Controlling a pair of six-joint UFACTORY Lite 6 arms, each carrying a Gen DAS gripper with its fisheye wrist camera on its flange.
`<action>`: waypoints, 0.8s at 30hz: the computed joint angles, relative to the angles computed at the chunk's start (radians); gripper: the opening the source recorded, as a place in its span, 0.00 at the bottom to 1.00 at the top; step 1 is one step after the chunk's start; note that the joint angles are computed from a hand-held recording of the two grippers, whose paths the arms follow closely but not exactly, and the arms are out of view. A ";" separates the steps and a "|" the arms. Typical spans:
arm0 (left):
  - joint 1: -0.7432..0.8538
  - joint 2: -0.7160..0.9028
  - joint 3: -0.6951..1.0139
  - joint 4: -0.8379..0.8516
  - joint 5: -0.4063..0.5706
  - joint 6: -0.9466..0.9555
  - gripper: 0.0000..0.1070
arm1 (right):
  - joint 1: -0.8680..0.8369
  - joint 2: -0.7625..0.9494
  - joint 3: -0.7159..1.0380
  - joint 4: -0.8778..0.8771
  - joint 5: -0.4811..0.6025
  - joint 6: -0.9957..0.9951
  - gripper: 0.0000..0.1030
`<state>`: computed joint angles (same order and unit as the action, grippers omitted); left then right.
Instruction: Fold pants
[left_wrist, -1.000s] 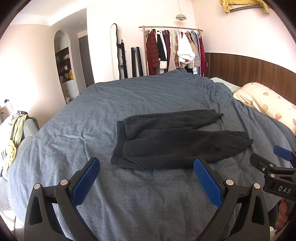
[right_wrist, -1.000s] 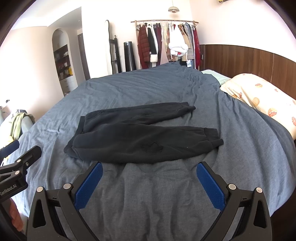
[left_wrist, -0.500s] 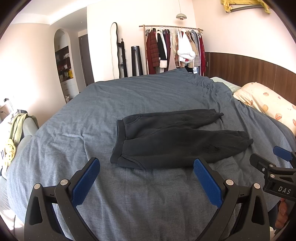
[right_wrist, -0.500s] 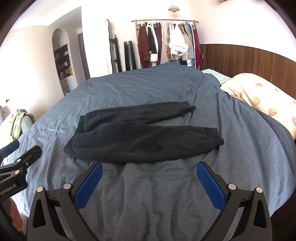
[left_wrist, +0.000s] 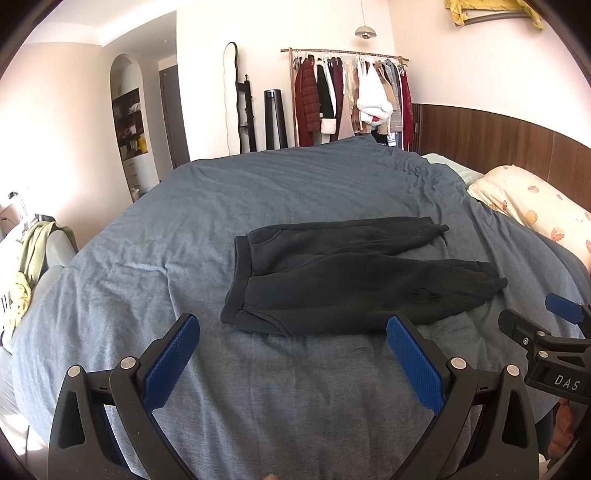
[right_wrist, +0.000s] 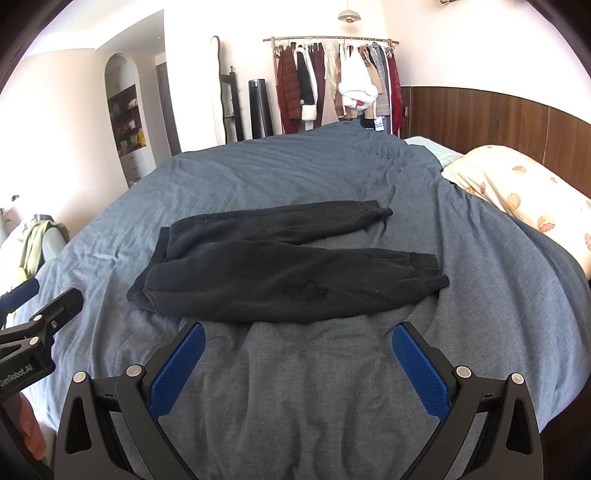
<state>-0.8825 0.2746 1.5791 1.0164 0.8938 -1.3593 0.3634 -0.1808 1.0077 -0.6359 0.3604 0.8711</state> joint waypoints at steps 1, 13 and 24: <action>0.005 -0.001 -0.007 -0.001 -0.010 -0.003 0.96 | 0.000 0.000 0.000 0.000 0.000 0.000 1.00; 0.043 0.023 -0.031 0.020 -0.054 -0.016 0.96 | 0.022 0.066 0.022 -0.073 -0.018 0.049 1.00; 0.075 0.128 -0.006 0.160 -0.045 0.007 0.94 | 0.055 0.235 0.120 -0.307 -0.003 0.182 1.00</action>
